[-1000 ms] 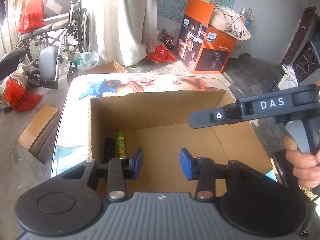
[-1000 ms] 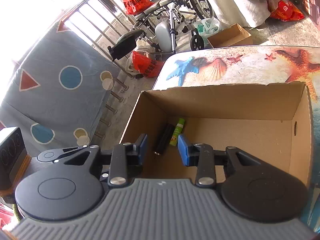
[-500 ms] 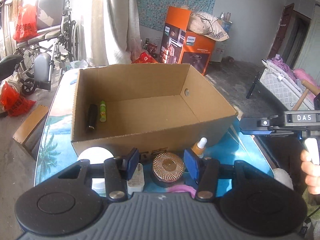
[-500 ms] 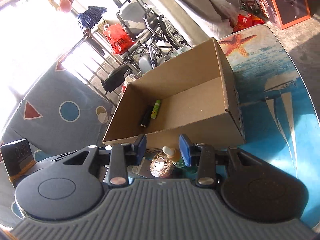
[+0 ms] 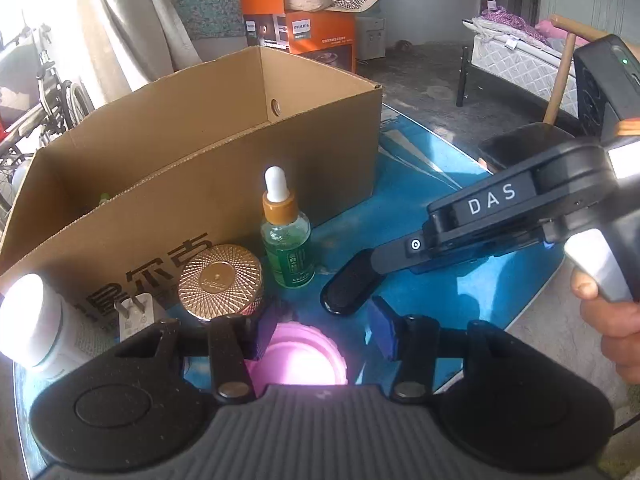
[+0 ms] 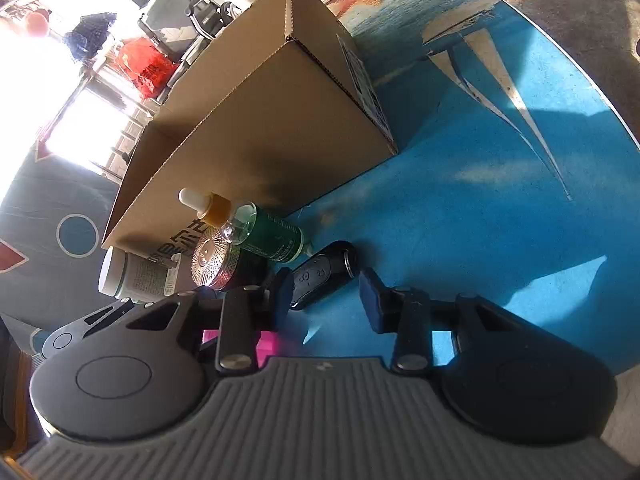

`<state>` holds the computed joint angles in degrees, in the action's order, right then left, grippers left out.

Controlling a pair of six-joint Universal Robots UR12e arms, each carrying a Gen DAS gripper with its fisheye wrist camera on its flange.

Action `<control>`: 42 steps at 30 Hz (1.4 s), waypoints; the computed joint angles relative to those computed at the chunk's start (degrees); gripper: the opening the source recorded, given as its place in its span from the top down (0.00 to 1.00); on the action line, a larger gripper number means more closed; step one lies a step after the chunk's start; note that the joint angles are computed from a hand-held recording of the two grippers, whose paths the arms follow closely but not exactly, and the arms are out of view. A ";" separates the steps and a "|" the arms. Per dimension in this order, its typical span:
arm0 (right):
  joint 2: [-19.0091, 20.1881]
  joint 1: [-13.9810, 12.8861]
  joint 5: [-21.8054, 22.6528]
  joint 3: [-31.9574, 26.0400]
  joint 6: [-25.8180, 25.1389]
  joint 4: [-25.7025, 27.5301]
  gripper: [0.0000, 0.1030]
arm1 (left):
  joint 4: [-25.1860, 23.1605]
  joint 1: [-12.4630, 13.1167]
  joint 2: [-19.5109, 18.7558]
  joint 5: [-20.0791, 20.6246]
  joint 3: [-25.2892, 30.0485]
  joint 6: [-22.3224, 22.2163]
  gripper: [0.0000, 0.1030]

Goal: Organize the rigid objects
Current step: 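Close the right gripper on the black oval key fob on the table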

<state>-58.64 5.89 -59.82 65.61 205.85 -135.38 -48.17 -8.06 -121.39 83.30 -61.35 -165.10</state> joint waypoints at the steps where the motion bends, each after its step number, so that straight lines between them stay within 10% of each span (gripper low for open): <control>1: 0.64 0.00 0.00 -1.06 0.12 0.81 0.65 | -1.39 -0.14 -0.61 0.04 1.05 -0.02 0.50; 17: 2.36 -1.04 3.15 -2.68 1.04 1.11 0.69 | -13.45 -0.67 -5.58 -2.70 10.02 1.38 0.68; 31: 3.17 -0.22 2.47 -3.46 -1.08 0.22 0.79 | -11.55 -1.48 -6.14 -0.32 10.21 1.73 0.67; 42: 3.93 -1.36 10.75 -1.75 5.82 -5.90 0.82 | -11.40 -1.19 -6.37 -0.88 10.44 1.13 0.67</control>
